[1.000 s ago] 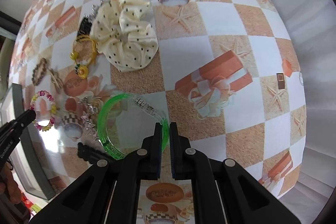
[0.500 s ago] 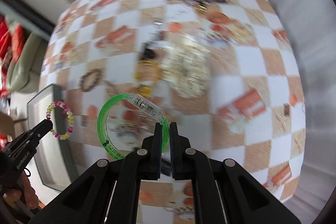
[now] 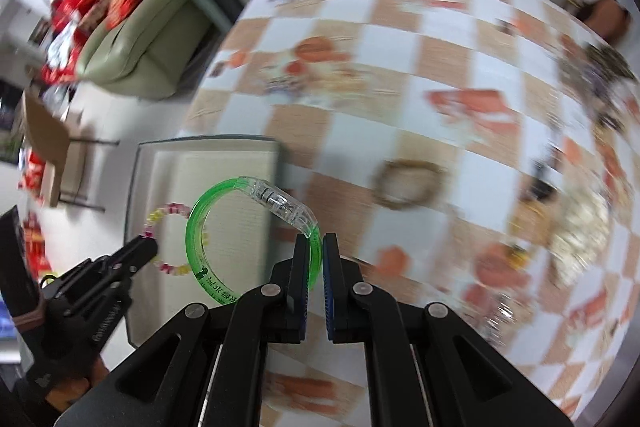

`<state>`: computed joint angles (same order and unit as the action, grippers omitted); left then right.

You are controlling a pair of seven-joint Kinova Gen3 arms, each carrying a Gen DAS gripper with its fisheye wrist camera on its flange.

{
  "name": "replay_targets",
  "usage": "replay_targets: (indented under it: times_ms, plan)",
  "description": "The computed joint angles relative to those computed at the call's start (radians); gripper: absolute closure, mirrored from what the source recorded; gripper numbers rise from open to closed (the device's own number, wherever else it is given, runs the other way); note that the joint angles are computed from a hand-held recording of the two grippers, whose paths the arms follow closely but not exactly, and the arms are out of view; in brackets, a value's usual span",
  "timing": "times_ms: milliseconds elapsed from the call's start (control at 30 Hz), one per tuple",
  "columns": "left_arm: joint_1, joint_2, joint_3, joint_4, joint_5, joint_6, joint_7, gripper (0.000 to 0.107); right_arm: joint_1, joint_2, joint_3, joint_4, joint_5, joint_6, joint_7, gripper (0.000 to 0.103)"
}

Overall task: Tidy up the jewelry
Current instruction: 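Carry both bracelets to the white tray and release them inside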

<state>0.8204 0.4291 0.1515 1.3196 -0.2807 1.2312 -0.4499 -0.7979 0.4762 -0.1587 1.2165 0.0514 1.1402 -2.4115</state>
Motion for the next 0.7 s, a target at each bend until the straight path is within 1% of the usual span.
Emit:
replay_targets:
  times_ms: [100, 200, 300, 367, 433, 533, 700]
  plan:
    - [-0.020, -0.001, -0.009, 0.040, 0.001, -0.016, 0.002, 0.094, -0.015, 0.090, -0.009, -0.110, -0.007, 0.034, 0.038, 0.096]
    - [-0.039, 0.008, -0.012, 0.065, -0.002, -0.032, -0.009, 0.094, -0.031, 0.165, 0.002, -0.205, -0.022, 0.069, 0.055, 0.096]
    - [-0.050, 0.021, -0.013, 0.072, -0.005, -0.038, -0.026, 0.094, -0.049, 0.236, 0.019, -0.303, -0.027, 0.119, 0.068, 0.096]
    - [-0.049, 0.039, -0.015, 0.058, -0.009, -0.024, -0.038, 0.094, -0.058, 0.278, 0.028, -0.362, -0.030, 0.156, 0.080, 0.096]
    - [-0.047, 0.051, -0.018, 0.050, -0.009, -0.014, -0.044, 0.094, -0.064, 0.312, 0.037, -0.401, -0.033, 0.184, 0.089, 0.096]
    - [-0.050, 0.062, -0.018, 0.047, 0.003, -0.002, -0.057, 0.094, -0.067, 0.340, 0.043, -0.430, -0.044, 0.212, 0.095, 0.096]
    - [-0.031, 0.083, -0.024, 0.027, -0.006, 0.026, -0.064, 0.093, -0.059, 0.358, 0.047, -0.431, -0.061, 0.222, 0.101, 0.096]
